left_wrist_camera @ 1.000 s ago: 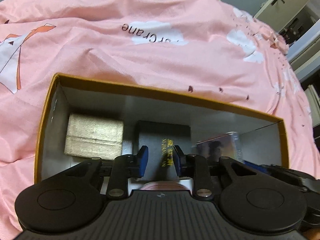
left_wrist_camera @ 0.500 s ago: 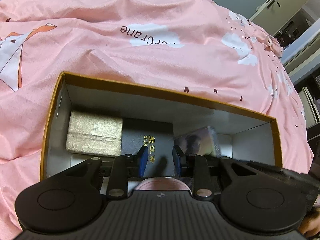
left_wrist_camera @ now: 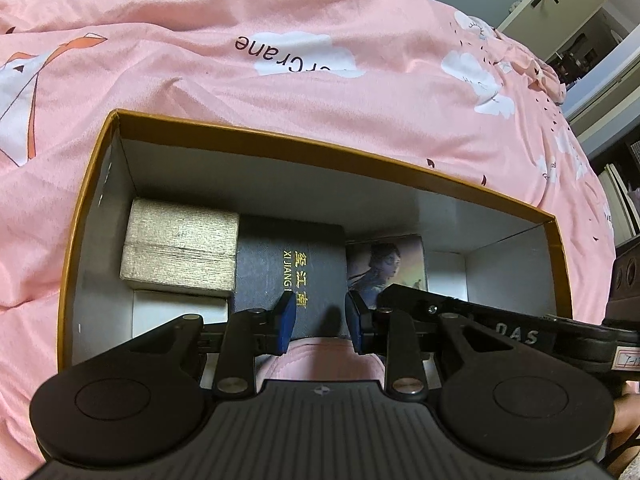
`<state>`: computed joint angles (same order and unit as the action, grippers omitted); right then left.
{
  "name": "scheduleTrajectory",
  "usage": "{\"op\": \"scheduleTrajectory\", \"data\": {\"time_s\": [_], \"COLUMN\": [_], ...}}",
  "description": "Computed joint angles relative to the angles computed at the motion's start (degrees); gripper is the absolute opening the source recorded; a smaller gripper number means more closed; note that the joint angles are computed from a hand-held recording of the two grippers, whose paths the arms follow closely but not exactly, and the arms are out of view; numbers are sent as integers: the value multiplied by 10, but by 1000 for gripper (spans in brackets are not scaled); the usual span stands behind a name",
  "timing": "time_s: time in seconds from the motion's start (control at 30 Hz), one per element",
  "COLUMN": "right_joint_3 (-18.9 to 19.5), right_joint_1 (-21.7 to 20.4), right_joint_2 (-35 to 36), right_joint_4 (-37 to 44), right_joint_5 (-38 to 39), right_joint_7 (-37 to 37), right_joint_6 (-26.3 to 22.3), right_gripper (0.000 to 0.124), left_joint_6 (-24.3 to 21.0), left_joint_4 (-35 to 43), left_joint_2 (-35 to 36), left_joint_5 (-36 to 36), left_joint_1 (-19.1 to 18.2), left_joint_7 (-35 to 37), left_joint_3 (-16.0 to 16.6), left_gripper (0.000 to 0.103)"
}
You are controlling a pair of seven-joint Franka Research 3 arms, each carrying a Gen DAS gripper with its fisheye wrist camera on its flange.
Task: Organize objects
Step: 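Lay the PHOTO CARD box flat in the box and open the right gripper, then withdraw both grippers from the box toward the plush toys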
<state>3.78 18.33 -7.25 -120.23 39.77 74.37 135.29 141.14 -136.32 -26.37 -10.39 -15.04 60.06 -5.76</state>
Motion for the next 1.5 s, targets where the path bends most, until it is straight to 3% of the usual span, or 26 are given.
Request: {"op": "scheduleTrajectory", "data": {"time_s": [0.2,0.47,0.57,0.7,0.93,1.17,1.27,1.3,1.33,1.37,1.5], "right_joint_3": [13,7,11,16,13,16,17,16,9,7,20], "right_joint_1": [5,7,9,12,15,17,24,29,37,41,34], "right_joint_2": [-5,-4,-17,-24,-18,-24,-46,-54,-61,-63,-63], "right_joint_4": [2,23,12,1,7,-9,-38,-50,-57,-57,-57], "right_joint_5": [-101,-152,-174,-205,-191,-191,-199,-198,-178,-167,-192], "right_joint_7": [-35,-165,-213,-252,-297,-318,-377,-407,-447,-465,-437], "right_joint_6": [11,-52,-62,-54,-51,-20,15,30,38,36,48], "right_gripper": [47,62,62,54,35,35,30,26,9,7,8], "left_joint_6": [3,11,6,0,0,4,3,2,1,-1,-4], "left_joint_4": [-6,-14,-14,-16,-24,-34,-36,-37,-38,-39,-48], "left_joint_2": [-8,-22,-26,-31,-41,-59,-67,-71,-75,-79,-105], "left_joint_5": [1,14,18,22,25,30,43,47,50,53,71], "left_joint_1": [0,-3,-5,-5,-8,-17,-17,-17,-18,-19,-22], "left_joint_7": [-3,-6,-9,-16,-20,-10,-15,-19,-22,-28,-45], "left_joint_3": [0,-4,-4,-5,-4,-6,-14,-17,-19,-22,-31], "left_gripper": [33,33,33,33,33,33,33,33,33,34,35]}}
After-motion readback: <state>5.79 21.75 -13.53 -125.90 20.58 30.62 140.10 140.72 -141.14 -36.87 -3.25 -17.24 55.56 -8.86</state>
